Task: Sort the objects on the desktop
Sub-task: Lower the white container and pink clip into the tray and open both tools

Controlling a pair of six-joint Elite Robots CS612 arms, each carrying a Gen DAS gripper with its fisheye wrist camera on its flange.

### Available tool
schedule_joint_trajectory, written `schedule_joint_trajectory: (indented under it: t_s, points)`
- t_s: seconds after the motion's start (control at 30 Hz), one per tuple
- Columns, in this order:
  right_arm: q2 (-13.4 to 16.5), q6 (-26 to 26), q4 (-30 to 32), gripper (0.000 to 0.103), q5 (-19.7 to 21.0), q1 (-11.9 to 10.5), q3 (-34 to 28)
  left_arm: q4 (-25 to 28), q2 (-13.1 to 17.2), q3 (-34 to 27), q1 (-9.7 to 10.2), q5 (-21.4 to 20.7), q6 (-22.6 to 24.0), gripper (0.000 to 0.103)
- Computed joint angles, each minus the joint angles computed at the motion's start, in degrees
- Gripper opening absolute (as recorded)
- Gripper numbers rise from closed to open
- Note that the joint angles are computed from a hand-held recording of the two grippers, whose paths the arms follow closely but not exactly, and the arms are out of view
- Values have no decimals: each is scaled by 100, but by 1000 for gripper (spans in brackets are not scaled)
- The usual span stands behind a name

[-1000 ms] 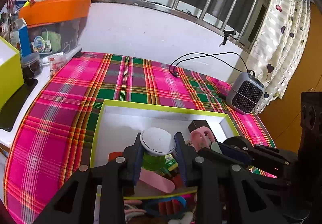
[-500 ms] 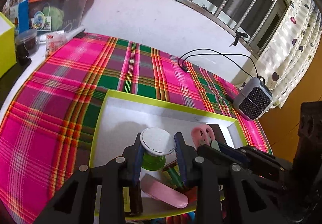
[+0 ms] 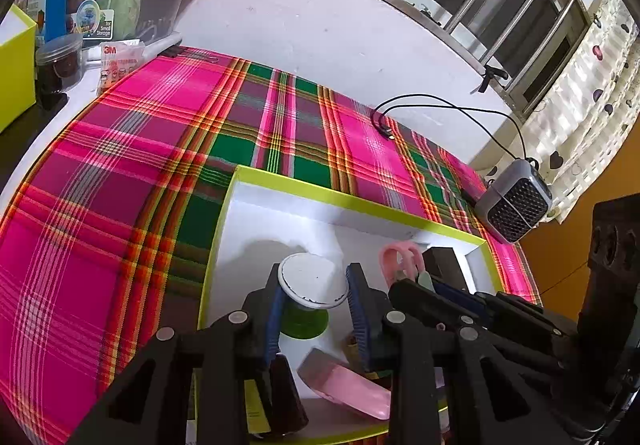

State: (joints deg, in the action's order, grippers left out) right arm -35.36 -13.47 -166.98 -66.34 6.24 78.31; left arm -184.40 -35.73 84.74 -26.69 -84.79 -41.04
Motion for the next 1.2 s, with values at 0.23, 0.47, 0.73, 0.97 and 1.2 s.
schedule_joint_trajectory:
  t_s: [0.23,0.47,0.73,0.97,1.2]
  points:
    - [14,-88,69,18,-120,35,-57,56,-19,29,3,76,-27,30]
    - [38,-162,215,19,-136,50,-128,70,-31,52,0,130,-35,30]
    - [21,-125,124,21,-139,35,-79,-59,-22,71,4,92,-28,31]
    - [-25,-79,-62,21,-148,24,8,-258,-24,108,-16,118,34,33]
    - [-87,-78,-235,21,-141,6,130,-486,-46,184,-45,158,82,35]
